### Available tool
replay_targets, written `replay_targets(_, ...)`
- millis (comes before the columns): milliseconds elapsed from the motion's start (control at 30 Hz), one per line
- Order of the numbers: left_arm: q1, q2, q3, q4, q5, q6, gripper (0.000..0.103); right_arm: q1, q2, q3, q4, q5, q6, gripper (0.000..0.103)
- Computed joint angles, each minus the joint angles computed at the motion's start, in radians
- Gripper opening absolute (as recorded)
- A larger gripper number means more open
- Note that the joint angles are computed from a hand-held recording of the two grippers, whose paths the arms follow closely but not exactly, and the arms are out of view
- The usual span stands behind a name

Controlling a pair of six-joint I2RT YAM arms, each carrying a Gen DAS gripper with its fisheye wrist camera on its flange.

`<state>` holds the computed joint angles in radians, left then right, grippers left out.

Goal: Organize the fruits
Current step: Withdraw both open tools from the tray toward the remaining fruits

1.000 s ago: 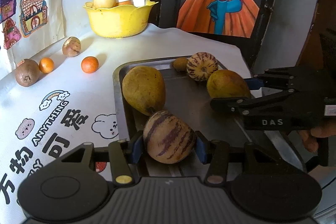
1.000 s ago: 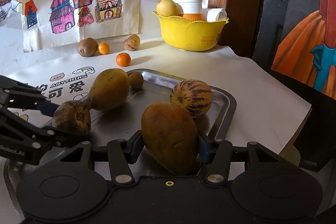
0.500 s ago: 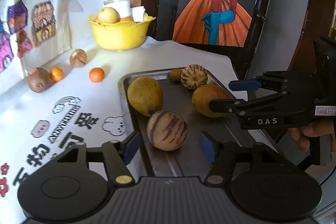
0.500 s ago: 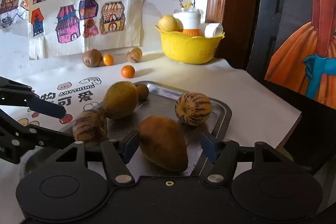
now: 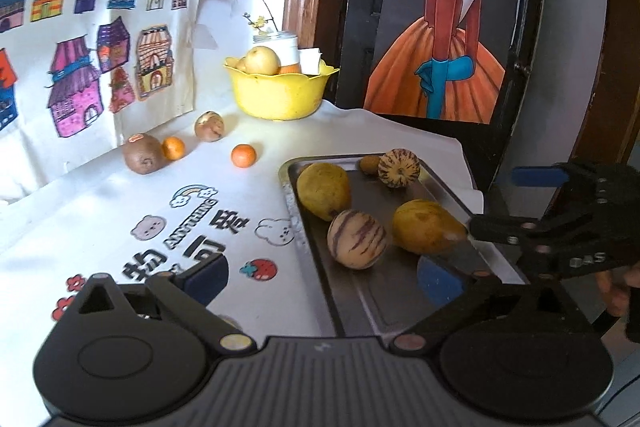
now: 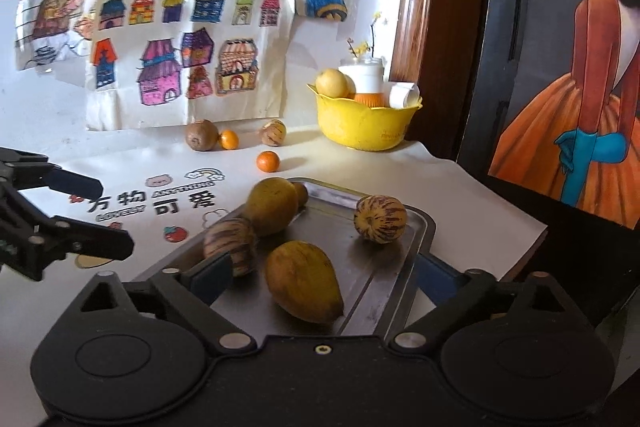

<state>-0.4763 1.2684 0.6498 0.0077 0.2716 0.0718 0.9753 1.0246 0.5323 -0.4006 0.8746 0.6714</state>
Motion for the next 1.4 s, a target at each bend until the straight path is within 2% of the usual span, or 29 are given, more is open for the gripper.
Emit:
replay_targets(133,0.047,-0.053,-0.033,-0.045,0.034,0.020,0.103,0.140,0.061,0.074,-0.179,0.066,0.194,0.102)
replay_targets(300,0.123,-0.112,-0.081,-0.103,0.086,0.073,0.103,0.275,0.178,0.154,-0.350,0.066,0.432,0.102)
replay_targets(533,0.251,-0.151,-0.129,-0.146,0.146,0.137,0.103,0.364,0.338,0.239,-0.423,-0.018,0.625,0.102)
replay_targets(633,0.306,-0.153,-0.135,-0.171,0.163,0.169,0.103,0.384,0.378,0.264,-0.418,-0.051,0.667,0.102)
replay_targets(800,0.389,-0.129,-0.117,-0.222,0.173,0.225,0.103,0.384,0.436,0.315,-0.379,-0.093,0.641,0.102)
replay_targets(933,0.451,-0.113,-0.096,-0.250,0.178,0.268,0.103,0.368,0.461,0.351,-0.314,-0.124,0.573,0.102)
replay_targets(1400,0.574,-0.041,0.013,-0.297,0.144,0.331,0.103,0.256,0.555,0.518,-0.161,-0.206,0.208,0.102)
